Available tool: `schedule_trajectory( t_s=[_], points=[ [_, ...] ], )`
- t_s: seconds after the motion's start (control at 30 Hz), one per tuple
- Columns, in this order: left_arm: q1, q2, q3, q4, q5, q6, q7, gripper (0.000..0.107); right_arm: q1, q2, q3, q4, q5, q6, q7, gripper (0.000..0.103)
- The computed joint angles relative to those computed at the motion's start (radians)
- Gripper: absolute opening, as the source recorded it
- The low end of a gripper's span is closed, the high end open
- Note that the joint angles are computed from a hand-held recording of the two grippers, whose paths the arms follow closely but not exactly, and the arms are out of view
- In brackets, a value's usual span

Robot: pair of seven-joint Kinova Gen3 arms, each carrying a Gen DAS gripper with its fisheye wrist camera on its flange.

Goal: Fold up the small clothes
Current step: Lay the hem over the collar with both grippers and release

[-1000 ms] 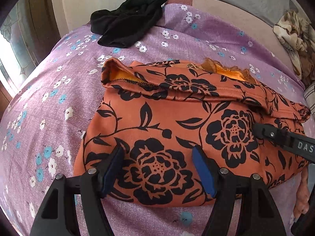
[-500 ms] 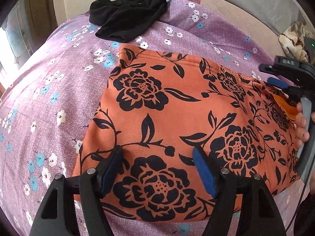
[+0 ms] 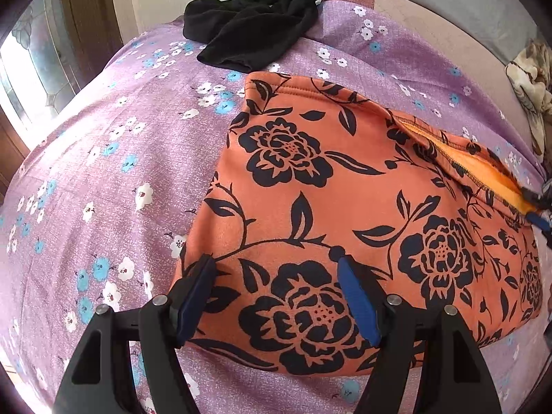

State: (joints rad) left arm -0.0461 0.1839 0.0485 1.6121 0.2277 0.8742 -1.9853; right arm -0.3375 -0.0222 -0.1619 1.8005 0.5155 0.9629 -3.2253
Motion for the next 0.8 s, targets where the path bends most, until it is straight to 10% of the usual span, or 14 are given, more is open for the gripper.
schedule_trajectory(
  t_s=[0.2, 0.5, 0.8],
  points=[
    [0.023, 0.017, 0.002, -0.012, -0.039, -0.018, 0.033, 0.075, -0.033, 0.085, 0.019, -0.108, 0.076, -0.062, 0.096, 0.047],
    [0.003, 0.025, 0.006, -0.035, -0.013, 0.018, 0.04, 0.075, -0.038, 0.081, -0.011, -0.071, -0.152, -0.25, 0.399, 0.047],
    [0.014, 0.02, 0.0, -0.025, -0.035, 0.007, 0.035, 0.075, -0.183, 0.188, 0.207, -0.163, 0.059, 0.008, 0.16, 0.042]
  ],
)
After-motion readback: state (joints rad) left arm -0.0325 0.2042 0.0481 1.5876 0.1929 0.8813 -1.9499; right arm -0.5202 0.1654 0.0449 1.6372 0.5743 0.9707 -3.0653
